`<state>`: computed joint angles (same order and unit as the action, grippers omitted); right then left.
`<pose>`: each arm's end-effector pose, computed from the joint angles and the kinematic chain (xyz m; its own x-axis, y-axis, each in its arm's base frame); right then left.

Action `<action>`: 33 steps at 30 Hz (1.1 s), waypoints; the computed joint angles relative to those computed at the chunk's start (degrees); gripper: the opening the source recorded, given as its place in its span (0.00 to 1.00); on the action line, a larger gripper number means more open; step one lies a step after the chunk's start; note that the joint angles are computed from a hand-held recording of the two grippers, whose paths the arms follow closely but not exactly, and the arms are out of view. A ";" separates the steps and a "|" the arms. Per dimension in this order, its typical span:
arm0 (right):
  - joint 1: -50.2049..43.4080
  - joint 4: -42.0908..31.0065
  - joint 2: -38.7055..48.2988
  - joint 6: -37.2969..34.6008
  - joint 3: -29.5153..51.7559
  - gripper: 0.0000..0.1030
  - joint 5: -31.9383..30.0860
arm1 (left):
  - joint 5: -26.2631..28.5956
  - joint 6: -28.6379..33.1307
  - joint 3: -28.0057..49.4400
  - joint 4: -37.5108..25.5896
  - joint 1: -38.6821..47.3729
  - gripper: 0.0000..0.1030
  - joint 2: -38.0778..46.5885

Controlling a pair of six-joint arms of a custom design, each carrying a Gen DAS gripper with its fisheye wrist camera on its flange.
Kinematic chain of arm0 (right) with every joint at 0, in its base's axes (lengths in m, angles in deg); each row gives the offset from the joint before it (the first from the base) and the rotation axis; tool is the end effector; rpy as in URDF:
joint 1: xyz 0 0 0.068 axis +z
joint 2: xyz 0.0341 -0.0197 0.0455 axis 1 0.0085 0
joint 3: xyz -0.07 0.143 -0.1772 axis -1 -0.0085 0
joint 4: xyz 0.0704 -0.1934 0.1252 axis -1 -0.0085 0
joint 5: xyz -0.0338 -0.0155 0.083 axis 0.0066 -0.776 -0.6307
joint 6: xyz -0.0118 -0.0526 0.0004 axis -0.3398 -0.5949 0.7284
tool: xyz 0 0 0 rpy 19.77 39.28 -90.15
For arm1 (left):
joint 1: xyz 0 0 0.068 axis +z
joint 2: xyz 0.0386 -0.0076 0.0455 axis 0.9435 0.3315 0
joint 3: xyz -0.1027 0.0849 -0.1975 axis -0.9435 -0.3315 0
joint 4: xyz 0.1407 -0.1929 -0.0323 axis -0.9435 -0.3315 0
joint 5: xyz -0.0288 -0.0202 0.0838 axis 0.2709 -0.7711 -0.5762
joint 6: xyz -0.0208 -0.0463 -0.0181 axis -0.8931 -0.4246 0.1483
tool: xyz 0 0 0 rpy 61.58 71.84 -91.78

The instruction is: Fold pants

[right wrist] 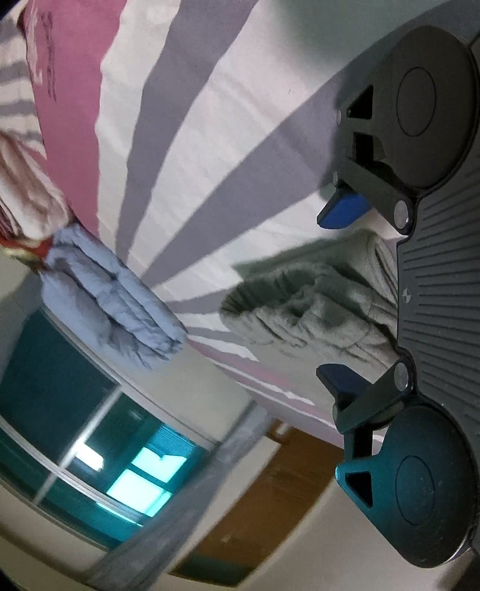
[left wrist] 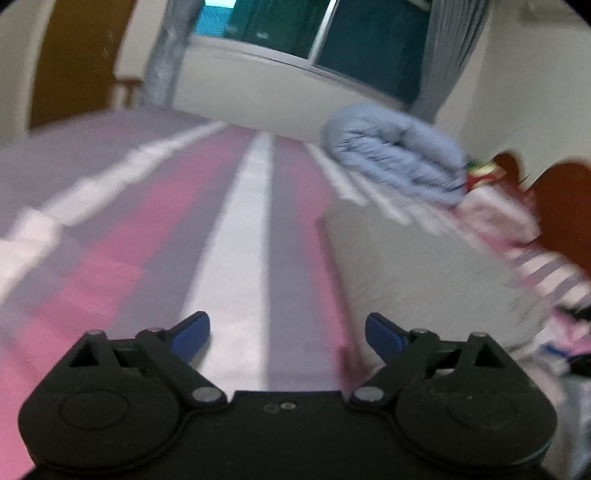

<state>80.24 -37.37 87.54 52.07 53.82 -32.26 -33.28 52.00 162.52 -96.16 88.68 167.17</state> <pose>0.1688 -0.0200 0.2083 -0.2403 0.8151 -0.5271 0.2441 0.5763 0.7799 0.3703 0.0936 0.2098 -0.6019 -0.0235 -0.7982 0.4180 0.8425 -0.3399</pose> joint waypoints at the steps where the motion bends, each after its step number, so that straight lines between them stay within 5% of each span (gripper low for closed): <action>1: -1.16 1.08 2.31 -1.64 0.82 0.77 -1.98 | 1.94 -0.50 3.92 -3.05 -0.37 0.80 2.78; 5: -4.37 2.57 12.99 -8.18 5.29 0.78 -8.29 | 4.73 -1.18 16.45 -11.50 -3.21 0.70 11.61; 10: -8.46 11.56 20.32 -6.30 3.65 0.78 -17.36 | 6.35 0.05 27.43 -19.51 -6.31 0.67 19.32; 19: -9.25 13.36 14.13 -4.69 -0.35 0.78 -14.97 | 3.33 -0.50 19.79 -11.24 -7.55 0.70 15.90; 25: -5.12 14.52 17.53 -2.59 1.97 0.78 -13.18 | 2.35 -0.67 18.93 -10.49 -7.87 0.71 15.02; 30: 3.59 5.15 21.13 -8.09 9.67 0.78 1.44 | 0.97 -0.45 18.65 -10.38 -8.23 0.72 14.51; 33: 8.88 3.51 15.75 -11.10 9.68 0.78 14.33 | -0.32 -0.26 17.07 -8.77 -8.30 0.73 12.78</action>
<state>89.13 -33.86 103.29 40.98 63.50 -17.94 -33.60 51.74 179.60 -104.93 80.37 179.94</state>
